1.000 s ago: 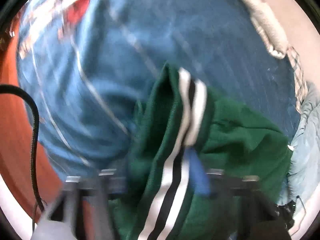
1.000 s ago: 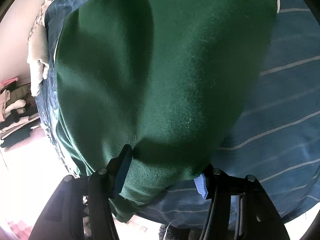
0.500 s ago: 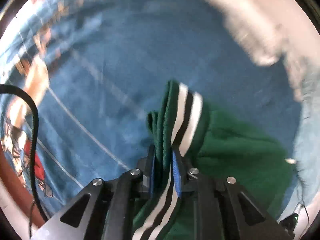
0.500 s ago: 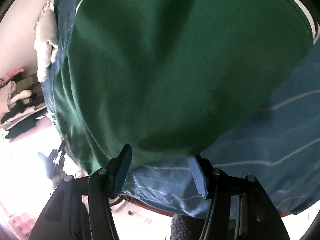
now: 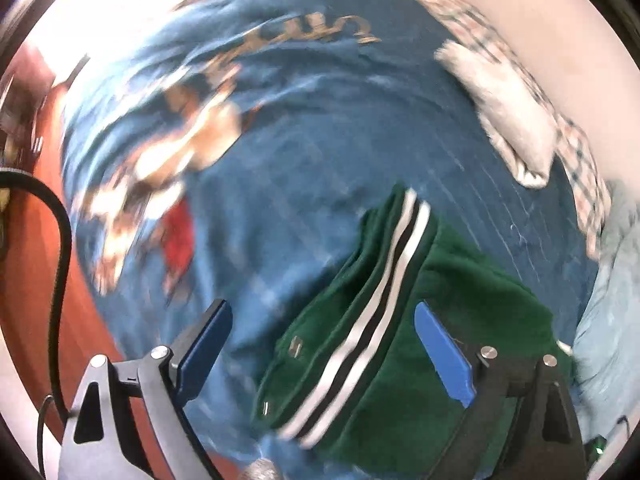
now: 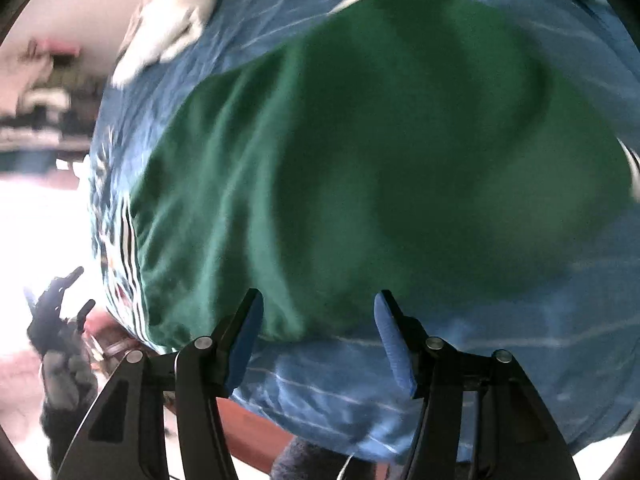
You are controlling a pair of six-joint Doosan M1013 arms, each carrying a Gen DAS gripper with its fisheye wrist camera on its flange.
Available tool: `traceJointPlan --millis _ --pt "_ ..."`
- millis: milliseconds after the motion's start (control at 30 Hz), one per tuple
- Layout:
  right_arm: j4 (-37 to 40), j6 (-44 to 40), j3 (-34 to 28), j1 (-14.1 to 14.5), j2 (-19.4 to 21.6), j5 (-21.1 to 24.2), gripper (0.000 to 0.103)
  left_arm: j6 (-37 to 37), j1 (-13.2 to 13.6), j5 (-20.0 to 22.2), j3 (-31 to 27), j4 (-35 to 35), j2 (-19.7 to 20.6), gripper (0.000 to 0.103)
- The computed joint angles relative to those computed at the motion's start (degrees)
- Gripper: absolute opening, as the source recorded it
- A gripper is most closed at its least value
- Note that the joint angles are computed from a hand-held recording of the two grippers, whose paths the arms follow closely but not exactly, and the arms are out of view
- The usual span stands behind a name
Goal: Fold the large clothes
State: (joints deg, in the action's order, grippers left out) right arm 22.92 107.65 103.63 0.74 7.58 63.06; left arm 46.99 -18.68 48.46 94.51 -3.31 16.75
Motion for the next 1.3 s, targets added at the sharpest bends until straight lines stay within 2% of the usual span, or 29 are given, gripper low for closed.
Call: traceJointPlan --millis 67,200,267,333,400,433,500,533,567,633,667,700,800,833,867,900,933,967,1000,1067,1167,1300 --pt "-3.03 0.93 -3.36 2.67 3.25 1.41 0.06 -3.33 0.17 -1.93 3.84 -2.6 -1.45 0.093" --pt "-2.8 -0.2 -7.91 5.66 7.6 2.71 0.06 -5.05 0.55 -1.63 8.37 -9.46 -2.29 0.093" --pt "-1.75 -0.5 -9.44 6.66 9.09 3.19 0.06 -3.52 1.08 -3.1 8.99 -12.49 -1.98 0.093" --pt "-0.76 -0.44 -10.12 7.34 10.13 3.48 0.06 -0.09 1.31 -2.57 8.15 -13.94 -0.73 0.093" --pt "-0.11 0.63 -10.35 8.24 11.07 3.56 0.06 7.05 1.75 -1.73 6.67 -18.77 1.76 0.092" --pt "0.3 0.87 -10.37 8.47 11.54 3.85 0.06 9.73 1.62 -1.54 6.0 -19.83 2.79 0.088" --pt "0.34 1.62 -10.57 8.96 12.59 4.91 0.06 11.36 -0.06 -2.06 4.48 -13.77 3.9 0.066" --pt "-0.14 2.19 -10.72 9.36 13.04 5.23 0.06 11.0 -0.54 -0.82 3.67 -10.76 4.37 0.049" --pt "-1.12 2.75 -10.87 9.7 13.39 5.24 0.06 12.12 -0.2 -0.66 3.39 -10.76 4.78 0.044" --pt "-5.61 3.69 -11.62 10.7 14.38 6.69 0.06 15.81 1.74 -1.89 3.99 -15.28 5.31 0.041" --pt "-7.41 3.45 -12.12 11.22 15.17 7.88 0.06 17.55 2.4 -1.58 3.88 -17.23 5.74 0.046" --pt "-8.44 2.6 -12.5 11.59 16.08 8.99 0.06 19.44 2.99 -0.24 3.33 -19.12 6.3 0.046" --pt "-10.88 2.06 -13.63 12.61 17.93 10.73 0.06 22.98 3.37 2.43 1.97 -20.57 7.21 0.052" --pt "-11.43 1.61 -14.09 12.98 18.6 11.32 0.066 23.95 3.5 2.17 1.99 -21.69 7.43 0.056" --pt "-10.98 1.02 -14.25 13.14 19.07 11.35 0.072 24.8 3.71 1.56 2.27 -23.3 7.43 0.064" --pt "-10.39 0.69 -14.32 13.26 19.4 11.15 0.084 26.38 4.05 0.49 2.76 -25.99 7.45 0.071" --pt "-9.16 0.13 -14.37 13.44 19.87 10.76 0.099 29.5 4.55 -0.74 3.4 -30.18 7.57 0.092" --pt "-9.28 -0.01 -14.61 13.79 20.32 10.93 0.103 33.23 4.95 -1.87 3.79 -34.98 7.83 0.103" --pt "-11.4 0.84 -15.32 14.63 21.0 11.78 0.103 34.3 5.01 -2.44 3.8 -36.77 8.23 0.103" --pt "-13.59 2.94 -16.1 15.53 21.68 12.78 0.103 29.9 4.67 -1.56 2.39 -34.21 9.15 0.103" --pt "-12.82 3.85 -15.99 15.47 21.55 12.71 0.103 25.45 4.85 1.59 0.33 -32.44 10.24 0.103" --pt "-10.18 -0.09 -14.52 14.58 20.41 11.24 0.103 23.98 6.39 1.87 0.49 -37.33 11.15 0.103"
